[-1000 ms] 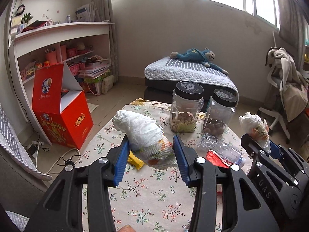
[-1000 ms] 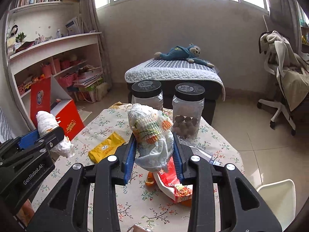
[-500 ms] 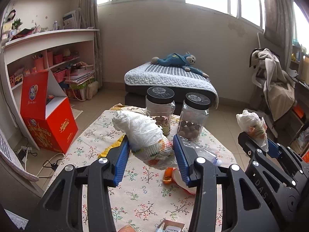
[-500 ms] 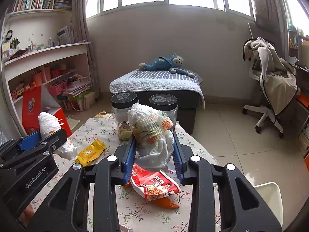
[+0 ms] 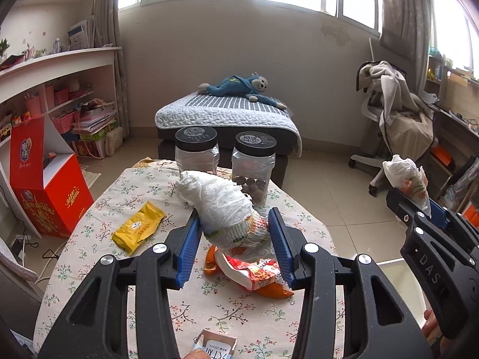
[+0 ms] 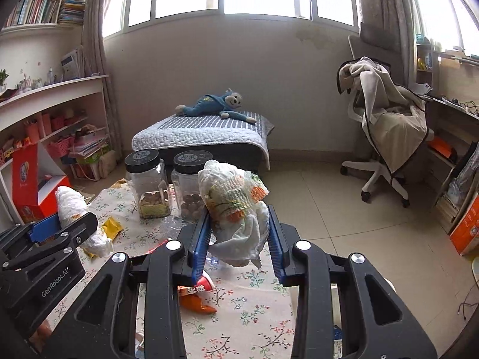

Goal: Collect trash
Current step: 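Carry the bundle and tissue ball with both grippers over the white bin, then open both grippers to drop the bundle and tissue into the bin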

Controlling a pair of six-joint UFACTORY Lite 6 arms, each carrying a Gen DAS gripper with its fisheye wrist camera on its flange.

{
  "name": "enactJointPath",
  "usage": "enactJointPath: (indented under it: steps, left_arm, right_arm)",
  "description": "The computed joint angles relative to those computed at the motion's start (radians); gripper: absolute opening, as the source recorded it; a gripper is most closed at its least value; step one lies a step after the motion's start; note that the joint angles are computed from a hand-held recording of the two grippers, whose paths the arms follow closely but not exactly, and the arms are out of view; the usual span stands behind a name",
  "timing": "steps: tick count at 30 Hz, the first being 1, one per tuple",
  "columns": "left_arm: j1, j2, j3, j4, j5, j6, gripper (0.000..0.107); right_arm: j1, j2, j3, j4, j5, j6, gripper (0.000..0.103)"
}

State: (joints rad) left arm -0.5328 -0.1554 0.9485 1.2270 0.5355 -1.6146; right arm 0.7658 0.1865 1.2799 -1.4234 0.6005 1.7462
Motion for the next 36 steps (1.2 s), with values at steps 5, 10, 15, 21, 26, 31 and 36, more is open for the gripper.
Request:
enactJointPath:
  steps: [5, 10, 15, 21, 26, 31, 36]
  left_arm:
    - [-0.087, 0.076, 0.057, 0.013, 0.028, -0.029, 0.045]
    - [-0.171, 0.179, 0.141, 0.005, 0.043, -0.046, 0.045]
    - [-0.249, 0.312, 0.268, -0.024, 0.055, -0.028, 0.045]
    - [-0.327, 0.480, 0.462, -0.095, 0.064, 0.045, 0.046]
    - [-0.384, 0.626, 0.649, -0.173, 0.082, 0.136, 0.046]
    - [-0.424, 0.763, 0.834, -0.260, 0.093, 0.238, 0.047]
    - [-0.451, 0.878, 1.004, -0.370, 0.104, 0.363, 0.050]
  right_arm:
    - [-0.068, -0.104, -0.113, 0.012, -0.003, 0.009, 0.033]
    - [-0.166, -0.197, -0.220, 0.059, -0.027, -0.001, 0.034]
    - [-0.307, -0.308, -0.323, 0.140, -0.085, -0.066, 0.036]
    - [-0.439, -0.452, -0.439, 0.124, -0.121, -0.043, 0.064]
    - [-0.560, -0.539, -0.499, 0.109, -0.162, -0.011, 0.078]
    - [-0.644, -0.606, -0.542, 0.081, -0.176, 0.038, 0.085]
    - [-0.715, -0.653, -0.574, 0.044, -0.188, 0.077, 0.090]
